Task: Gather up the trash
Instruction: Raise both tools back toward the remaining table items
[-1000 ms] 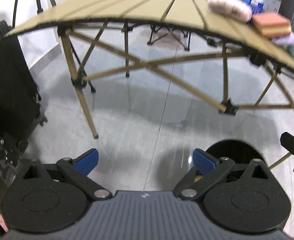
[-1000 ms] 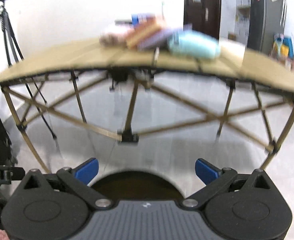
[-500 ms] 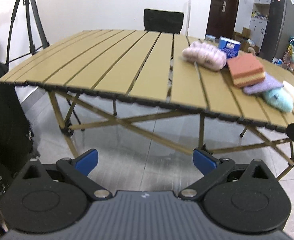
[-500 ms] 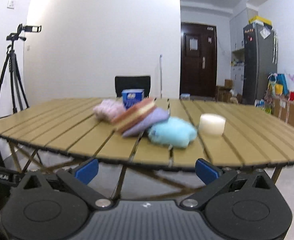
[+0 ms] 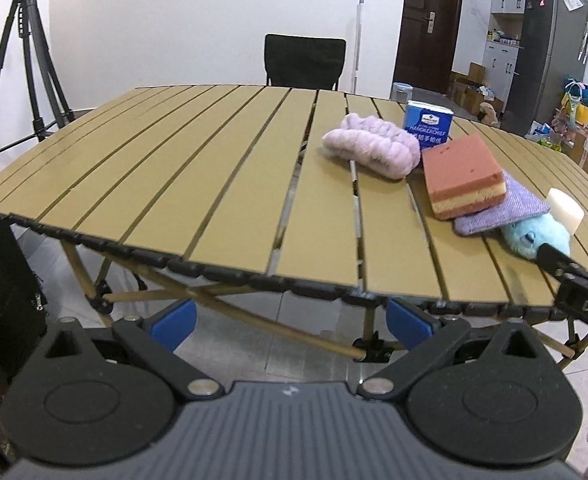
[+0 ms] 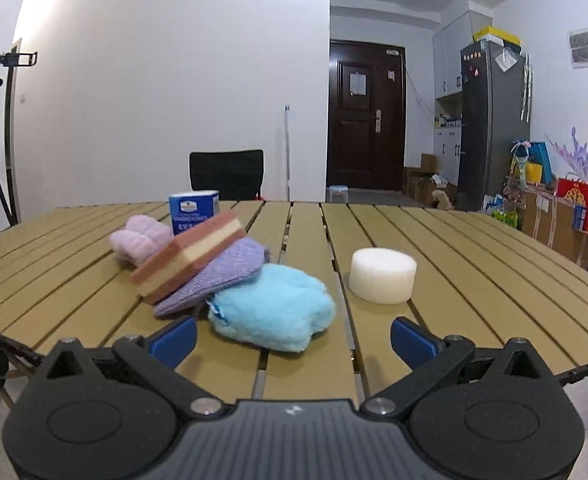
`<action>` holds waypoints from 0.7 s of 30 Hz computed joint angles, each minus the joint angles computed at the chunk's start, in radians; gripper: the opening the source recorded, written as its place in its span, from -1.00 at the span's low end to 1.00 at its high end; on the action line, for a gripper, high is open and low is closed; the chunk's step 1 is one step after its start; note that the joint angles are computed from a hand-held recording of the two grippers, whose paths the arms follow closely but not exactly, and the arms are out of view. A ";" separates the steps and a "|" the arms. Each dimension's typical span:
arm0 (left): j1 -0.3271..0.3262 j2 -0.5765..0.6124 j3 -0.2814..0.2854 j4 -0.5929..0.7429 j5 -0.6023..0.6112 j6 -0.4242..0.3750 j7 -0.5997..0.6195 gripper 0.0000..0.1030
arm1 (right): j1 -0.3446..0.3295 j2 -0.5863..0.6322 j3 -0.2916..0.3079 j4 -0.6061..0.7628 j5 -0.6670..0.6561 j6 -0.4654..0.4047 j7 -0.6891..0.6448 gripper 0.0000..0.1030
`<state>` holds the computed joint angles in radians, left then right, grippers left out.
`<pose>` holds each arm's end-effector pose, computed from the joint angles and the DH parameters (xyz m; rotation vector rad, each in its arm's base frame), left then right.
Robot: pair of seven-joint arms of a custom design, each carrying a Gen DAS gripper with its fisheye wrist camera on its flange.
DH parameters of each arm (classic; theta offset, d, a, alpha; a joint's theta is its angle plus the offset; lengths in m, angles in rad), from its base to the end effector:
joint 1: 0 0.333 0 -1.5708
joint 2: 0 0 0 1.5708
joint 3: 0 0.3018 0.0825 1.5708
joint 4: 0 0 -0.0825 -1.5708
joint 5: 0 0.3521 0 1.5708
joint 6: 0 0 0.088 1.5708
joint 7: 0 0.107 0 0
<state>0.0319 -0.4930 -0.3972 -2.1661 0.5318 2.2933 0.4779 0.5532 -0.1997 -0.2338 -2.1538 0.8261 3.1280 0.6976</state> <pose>0.3965 -0.1794 0.6339 -2.0131 1.2306 -0.6292 0.5001 0.0878 0.5981 -1.6810 1.1795 -0.7768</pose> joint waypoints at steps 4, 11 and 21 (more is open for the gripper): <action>0.007 0.034 0.007 0.028 0.009 0.022 0.002 1.00 | 0.025 0.053 -0.007 0.036 0.035 0.040 -0.050 1.00; 0.010 0.091 0.027 0.074 0.031 0.060 0.011 1.00 | -0.048 0.146 0.078 0.116 0.069 0.041 -0.105 1.00; -0.011 0.167 0.066 0.137 0.039 0.122 0.039 1.00 | -0.150 0.199 0.200 0.198 0.288 0.005 -0.325 0.75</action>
<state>0.0212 -0.3265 -0.3307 -2.0293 0.5704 2.4153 0.5166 0.4029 -0.0010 -0.0337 -1.9561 1.1141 3.1332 0.3723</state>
